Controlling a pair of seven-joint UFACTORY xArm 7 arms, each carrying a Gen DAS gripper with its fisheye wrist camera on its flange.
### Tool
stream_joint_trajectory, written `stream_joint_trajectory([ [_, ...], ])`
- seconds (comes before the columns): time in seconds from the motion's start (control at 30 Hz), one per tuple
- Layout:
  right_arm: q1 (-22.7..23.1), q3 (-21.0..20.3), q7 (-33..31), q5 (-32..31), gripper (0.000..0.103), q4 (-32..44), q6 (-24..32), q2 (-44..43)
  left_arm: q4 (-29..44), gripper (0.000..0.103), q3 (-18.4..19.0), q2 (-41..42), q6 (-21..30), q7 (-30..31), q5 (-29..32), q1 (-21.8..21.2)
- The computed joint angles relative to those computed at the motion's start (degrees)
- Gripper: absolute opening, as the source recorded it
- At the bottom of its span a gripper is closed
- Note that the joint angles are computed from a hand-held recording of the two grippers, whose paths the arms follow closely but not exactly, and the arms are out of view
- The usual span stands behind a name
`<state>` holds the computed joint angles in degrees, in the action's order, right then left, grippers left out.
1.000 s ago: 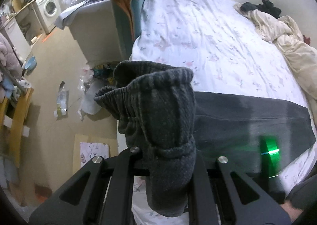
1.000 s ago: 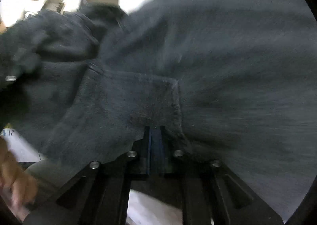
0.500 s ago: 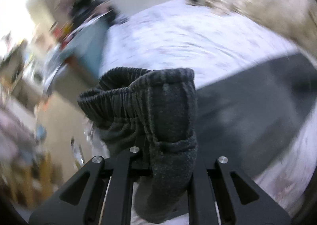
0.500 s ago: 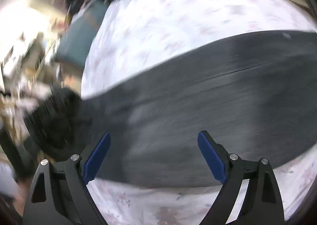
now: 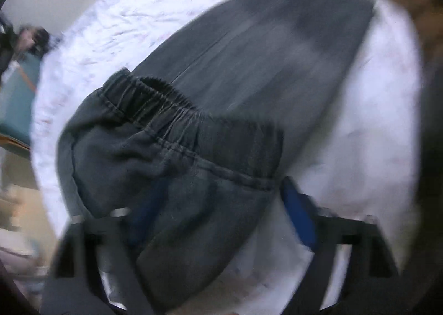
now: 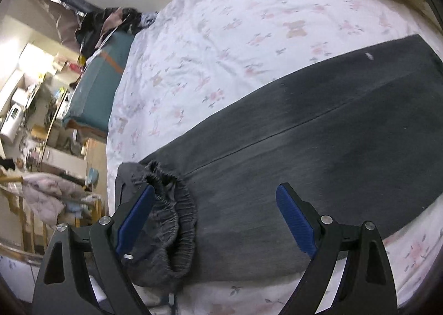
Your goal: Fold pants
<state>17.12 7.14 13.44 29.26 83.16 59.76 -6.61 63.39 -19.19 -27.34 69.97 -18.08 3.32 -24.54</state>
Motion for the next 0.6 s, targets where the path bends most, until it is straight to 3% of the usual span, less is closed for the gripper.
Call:
stream_joint_trajectory([
  [0.07,0.69,0.79,-0.17,-0.66,0.092,0.28,0.07,0.66,-0.12,0.087,3.69,-3.81,-0.13,2.21,-4.37,-0.71],
  [0.13,1.47,1.52,-0.52,-1.28,0.092,0.56,0.36,1.41,0.68,0.088,6.16,-7.08,0.63,2.11,-6.07,1.21],
  [0.3,3.92,3.50,-4.08,-2.38,0.092,5.73,1.78,6.43,-0.85,0.089,5.18,-12.55,5.34,-10.05,2.69,15.21],
  [0.37,5.03,4.49,-5.73,-3.78,0.089,8.84,1.56,9.26,-1.34,0.089,5.05,-11.77,9.25,-14.48,3.76,18.33],
  [0.47,7.17,5.91,-8.25,-7.82,0.082,13.25,-0.21,13.83,-2.77,0.089,6.32,-11.15,13.21,-19.00,2.88,19.77],
  [0.6,10.16,6.85,-11.64,-13.63,0.080,18.74,-0.46,20.08,-1.37,0.089,7.27,-10.75,12.06,-18.72,4.23,19.46],
])
